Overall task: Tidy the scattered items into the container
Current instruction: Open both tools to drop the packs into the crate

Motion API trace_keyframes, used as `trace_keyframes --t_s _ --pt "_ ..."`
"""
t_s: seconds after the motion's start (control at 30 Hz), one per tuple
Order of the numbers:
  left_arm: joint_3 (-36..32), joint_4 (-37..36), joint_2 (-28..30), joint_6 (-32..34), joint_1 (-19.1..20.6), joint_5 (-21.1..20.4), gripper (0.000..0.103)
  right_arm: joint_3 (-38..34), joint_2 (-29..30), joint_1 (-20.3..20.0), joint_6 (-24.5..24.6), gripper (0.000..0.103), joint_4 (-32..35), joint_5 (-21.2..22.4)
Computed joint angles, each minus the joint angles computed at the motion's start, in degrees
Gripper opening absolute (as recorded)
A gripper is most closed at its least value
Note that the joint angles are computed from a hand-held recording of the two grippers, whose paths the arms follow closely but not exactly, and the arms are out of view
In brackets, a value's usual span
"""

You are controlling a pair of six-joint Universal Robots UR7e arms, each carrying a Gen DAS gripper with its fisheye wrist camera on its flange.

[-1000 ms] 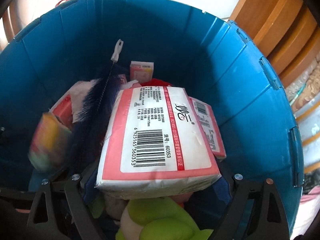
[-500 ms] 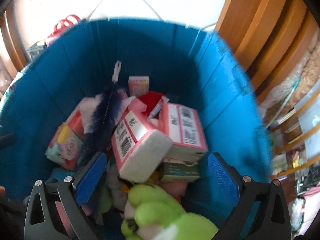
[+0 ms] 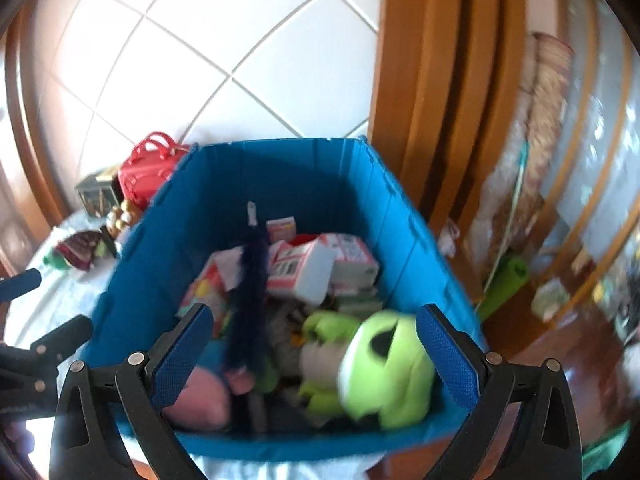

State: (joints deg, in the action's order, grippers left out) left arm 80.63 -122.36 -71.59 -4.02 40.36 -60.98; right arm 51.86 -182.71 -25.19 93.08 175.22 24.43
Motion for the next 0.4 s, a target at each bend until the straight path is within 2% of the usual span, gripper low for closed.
trace_keyframes --t_s 0.07,0.17,0.27,0.4 --pt "1.12 0.14 -1.71 -0.56 0.69 -3.47 0.102 2.17 -1.83 1.35 1.23 0.103 -0.64 0.32" --pt "2.6 0.55 -3.24 -0.85 -0.11 -0.97 0.102 2.65 -3.08 2.76 3.17 0.103 -1.06 0.79" --pt "3.6 0.97 -4.27 -1.46 -0.47 -0.27 0.102 0.02 -2.36 3.42 8.15 0.103 -3.89 1.4" --pt "5.79 -0.64 -5.6 -0.7 -1.23 1.5 0.102 -0.57 -2.32 3.72 10.58 0.103 -5.45 2.02"
